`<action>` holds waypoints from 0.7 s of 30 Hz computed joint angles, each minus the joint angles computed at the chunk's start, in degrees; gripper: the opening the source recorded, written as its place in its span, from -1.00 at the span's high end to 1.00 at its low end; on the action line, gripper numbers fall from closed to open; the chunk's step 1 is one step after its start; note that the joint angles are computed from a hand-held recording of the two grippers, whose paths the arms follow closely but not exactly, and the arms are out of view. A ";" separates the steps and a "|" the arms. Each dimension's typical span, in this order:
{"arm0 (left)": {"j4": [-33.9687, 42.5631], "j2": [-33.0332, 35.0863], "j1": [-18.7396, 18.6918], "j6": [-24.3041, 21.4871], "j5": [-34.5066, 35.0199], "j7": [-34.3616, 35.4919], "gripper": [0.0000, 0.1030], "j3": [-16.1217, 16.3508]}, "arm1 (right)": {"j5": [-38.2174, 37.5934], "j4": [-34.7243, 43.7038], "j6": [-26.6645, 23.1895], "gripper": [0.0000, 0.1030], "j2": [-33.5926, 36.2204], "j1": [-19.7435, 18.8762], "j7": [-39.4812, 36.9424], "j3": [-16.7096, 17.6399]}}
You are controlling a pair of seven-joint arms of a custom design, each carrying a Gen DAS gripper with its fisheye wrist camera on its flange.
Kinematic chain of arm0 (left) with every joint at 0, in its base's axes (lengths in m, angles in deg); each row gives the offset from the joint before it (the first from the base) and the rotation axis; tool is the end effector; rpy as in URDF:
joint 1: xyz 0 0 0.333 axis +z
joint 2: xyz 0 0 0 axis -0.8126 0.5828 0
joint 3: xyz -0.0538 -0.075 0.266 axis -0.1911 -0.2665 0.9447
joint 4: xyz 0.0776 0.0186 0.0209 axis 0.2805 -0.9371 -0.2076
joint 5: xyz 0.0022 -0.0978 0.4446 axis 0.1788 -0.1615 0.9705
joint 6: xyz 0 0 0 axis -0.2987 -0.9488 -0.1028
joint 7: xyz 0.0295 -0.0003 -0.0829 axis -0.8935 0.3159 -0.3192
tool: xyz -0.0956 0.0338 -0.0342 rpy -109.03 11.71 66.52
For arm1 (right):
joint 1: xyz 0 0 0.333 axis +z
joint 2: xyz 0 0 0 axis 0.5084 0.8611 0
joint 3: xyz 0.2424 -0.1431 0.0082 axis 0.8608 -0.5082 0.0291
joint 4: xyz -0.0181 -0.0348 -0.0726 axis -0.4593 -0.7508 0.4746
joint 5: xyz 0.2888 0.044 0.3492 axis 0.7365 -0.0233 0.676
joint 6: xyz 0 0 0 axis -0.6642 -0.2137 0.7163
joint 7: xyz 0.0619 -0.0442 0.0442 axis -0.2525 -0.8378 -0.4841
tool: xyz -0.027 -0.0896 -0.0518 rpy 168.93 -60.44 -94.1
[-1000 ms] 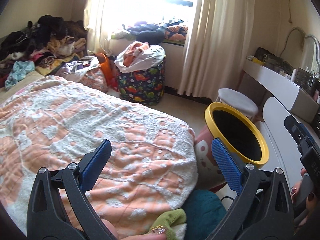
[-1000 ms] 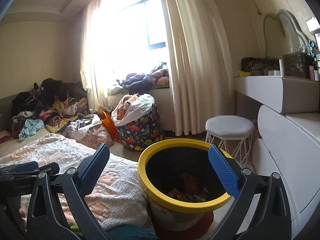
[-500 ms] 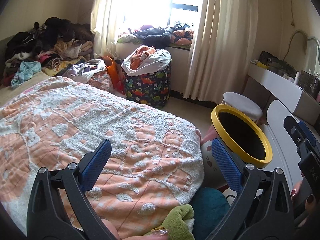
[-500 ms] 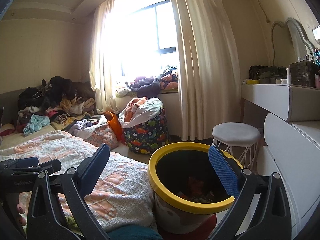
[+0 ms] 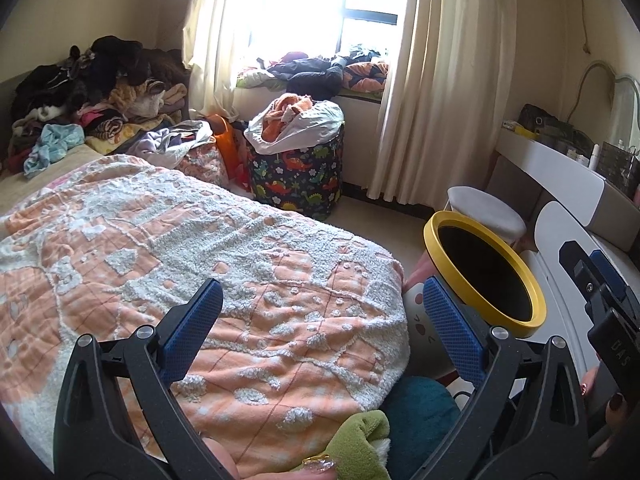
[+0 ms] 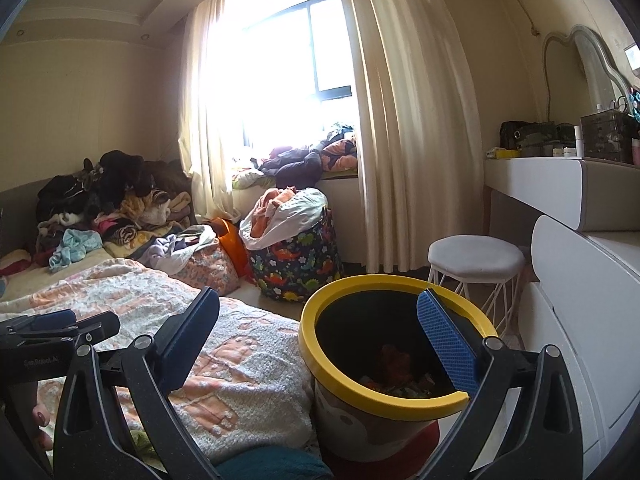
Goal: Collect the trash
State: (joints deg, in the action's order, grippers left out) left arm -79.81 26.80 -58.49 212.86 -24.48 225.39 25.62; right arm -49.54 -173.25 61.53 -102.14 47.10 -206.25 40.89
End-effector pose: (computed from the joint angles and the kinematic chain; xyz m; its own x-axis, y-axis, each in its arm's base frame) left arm 0.6775 -0.1810 0.5002 -0.6436 -0.7565 0.1164 -0.4494 0.2505 -0.8575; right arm 0.5280 0.2484 0.4900 -0.5501 -0.8316 -0.0766 -0.1313 0.1767 -0.9755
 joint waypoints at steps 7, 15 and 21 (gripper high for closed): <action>0.09 0.10 0.04 -0.09 0.25 -0.29 -0.79 -0.03 | -0.28 0.03 0.28 -0.87 0.14 0.03 0.11 -0.09; 0.17 0.19 0.12 -0.09 0.20 -0.19 -0.79 -0.08 | -0.42 0.04 0.29 -0.87 0.14 -0.02 0.15 -0.08; 0.09 0.15 0.14 -0.05 0.23 -0.19 -0.79 -0.07 | -0.41 0.01 0.20 -0.87 0.11 -0.05 0.22 -0.09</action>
State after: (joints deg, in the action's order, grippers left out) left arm -79.72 26.96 -58.35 212.81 -24.25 225.20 25.55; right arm -49.95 -173.24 61.72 -102.03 47.06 -206.03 40.81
